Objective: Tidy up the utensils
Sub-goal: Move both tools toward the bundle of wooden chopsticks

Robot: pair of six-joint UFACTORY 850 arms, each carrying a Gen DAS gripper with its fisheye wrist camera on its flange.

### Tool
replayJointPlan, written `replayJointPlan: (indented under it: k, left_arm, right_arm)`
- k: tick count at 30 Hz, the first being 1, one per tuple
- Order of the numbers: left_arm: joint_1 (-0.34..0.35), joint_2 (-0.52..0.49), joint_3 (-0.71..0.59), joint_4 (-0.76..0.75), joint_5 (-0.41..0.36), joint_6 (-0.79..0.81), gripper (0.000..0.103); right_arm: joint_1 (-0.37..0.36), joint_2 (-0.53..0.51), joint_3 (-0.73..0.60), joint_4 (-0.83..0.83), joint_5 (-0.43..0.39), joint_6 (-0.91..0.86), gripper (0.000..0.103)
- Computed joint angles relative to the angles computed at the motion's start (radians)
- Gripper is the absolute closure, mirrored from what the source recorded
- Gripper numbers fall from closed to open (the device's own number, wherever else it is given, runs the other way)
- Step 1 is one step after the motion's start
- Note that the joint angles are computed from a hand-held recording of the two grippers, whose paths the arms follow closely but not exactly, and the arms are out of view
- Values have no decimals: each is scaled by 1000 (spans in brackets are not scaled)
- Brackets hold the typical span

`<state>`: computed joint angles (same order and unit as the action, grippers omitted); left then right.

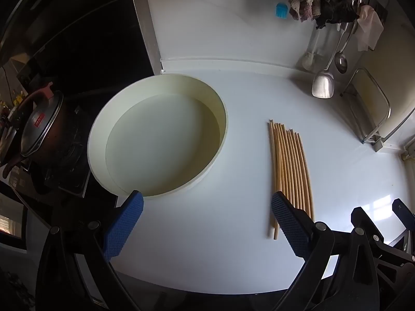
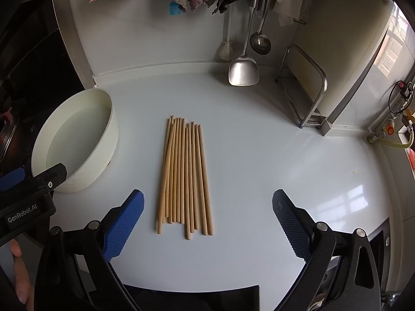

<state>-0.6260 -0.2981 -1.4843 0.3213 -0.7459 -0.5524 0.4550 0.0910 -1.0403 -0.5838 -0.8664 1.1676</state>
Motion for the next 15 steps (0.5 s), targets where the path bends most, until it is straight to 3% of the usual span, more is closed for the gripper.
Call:
replayJointPlan:
  k: [15]
  left_arm:
    - [12,0,2,-28,-1,42,6]
  right_arm:
    - [16,-10,-11,-2,-20,24,8]
